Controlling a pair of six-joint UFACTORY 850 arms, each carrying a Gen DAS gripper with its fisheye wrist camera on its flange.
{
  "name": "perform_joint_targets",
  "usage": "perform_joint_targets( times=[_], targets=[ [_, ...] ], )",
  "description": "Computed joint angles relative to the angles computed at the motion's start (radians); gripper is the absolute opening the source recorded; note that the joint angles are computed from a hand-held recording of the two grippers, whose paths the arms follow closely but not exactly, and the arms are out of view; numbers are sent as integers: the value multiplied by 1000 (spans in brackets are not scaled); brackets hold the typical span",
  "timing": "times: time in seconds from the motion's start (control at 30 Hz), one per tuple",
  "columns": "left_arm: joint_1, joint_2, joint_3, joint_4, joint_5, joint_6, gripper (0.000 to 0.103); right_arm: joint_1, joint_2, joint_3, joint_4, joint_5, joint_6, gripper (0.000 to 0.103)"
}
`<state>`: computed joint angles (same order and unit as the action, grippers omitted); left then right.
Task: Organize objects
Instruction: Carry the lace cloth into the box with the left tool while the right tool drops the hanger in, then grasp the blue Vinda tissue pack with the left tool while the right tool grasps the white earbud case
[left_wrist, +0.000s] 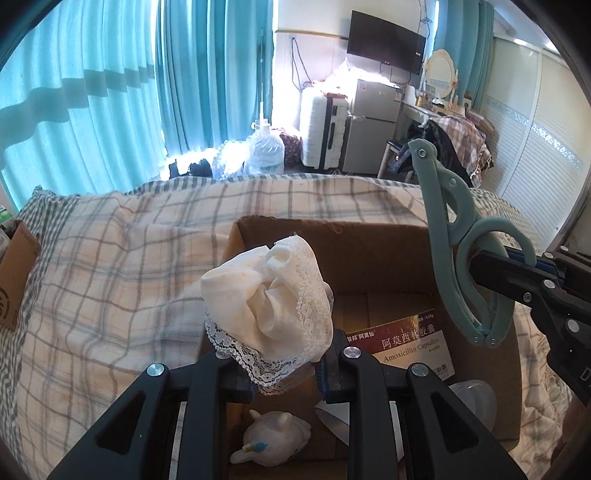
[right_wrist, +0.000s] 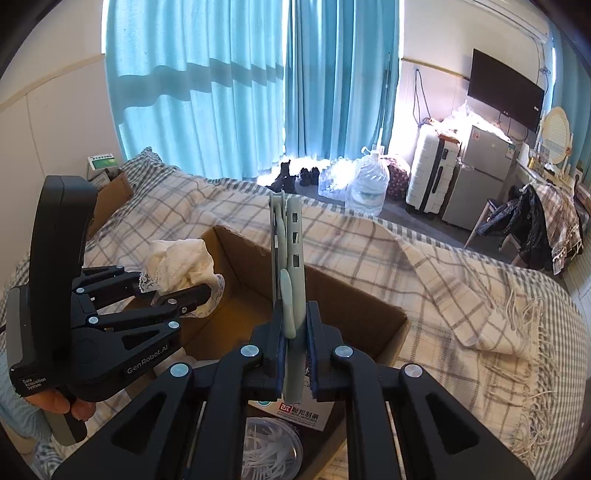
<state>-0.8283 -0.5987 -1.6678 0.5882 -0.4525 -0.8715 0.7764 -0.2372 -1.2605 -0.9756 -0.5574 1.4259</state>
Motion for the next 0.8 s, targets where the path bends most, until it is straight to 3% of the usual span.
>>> perform_joint_targets(
  times=[0.1, 0.17, 0.2, 0.23, 0.27, 0.47, 0.57, 0.8],
  targets=[
    [-4, 6, 4, -13, -1, 19, 27, 1, 0, 2, 17, 4, -16, 9],
    [-10, 20, 12, 1, -5, 6, 42, 9, 10, 2, 1, -9, 13, 14],
    [-15, 29, 16, 16, -14, -7, 63, 15, 19, 1, -8, -20, 33, 32],
    [-20, 40, 25, 57, -27, -44, 75, 21, 26, 1, -19, -30, 50, 44],
    [-29, 64, 50, 134, -31, -120, 78, 33, 42, 7, -54, -41, 91, 59],
    [-40, 192, 155, 218, -57, -241, 84, 108, 114, -12, -108, -129, 126, 60],
    [-50, 267, 218, 290, -76, -328, 93, 159, 143, -28, -118, -188, 139, 62],
    [-55, 418, 351, 338, -79, -452, 94, 284, 195, 0, -119, -330, 226, 70]
  ],
)
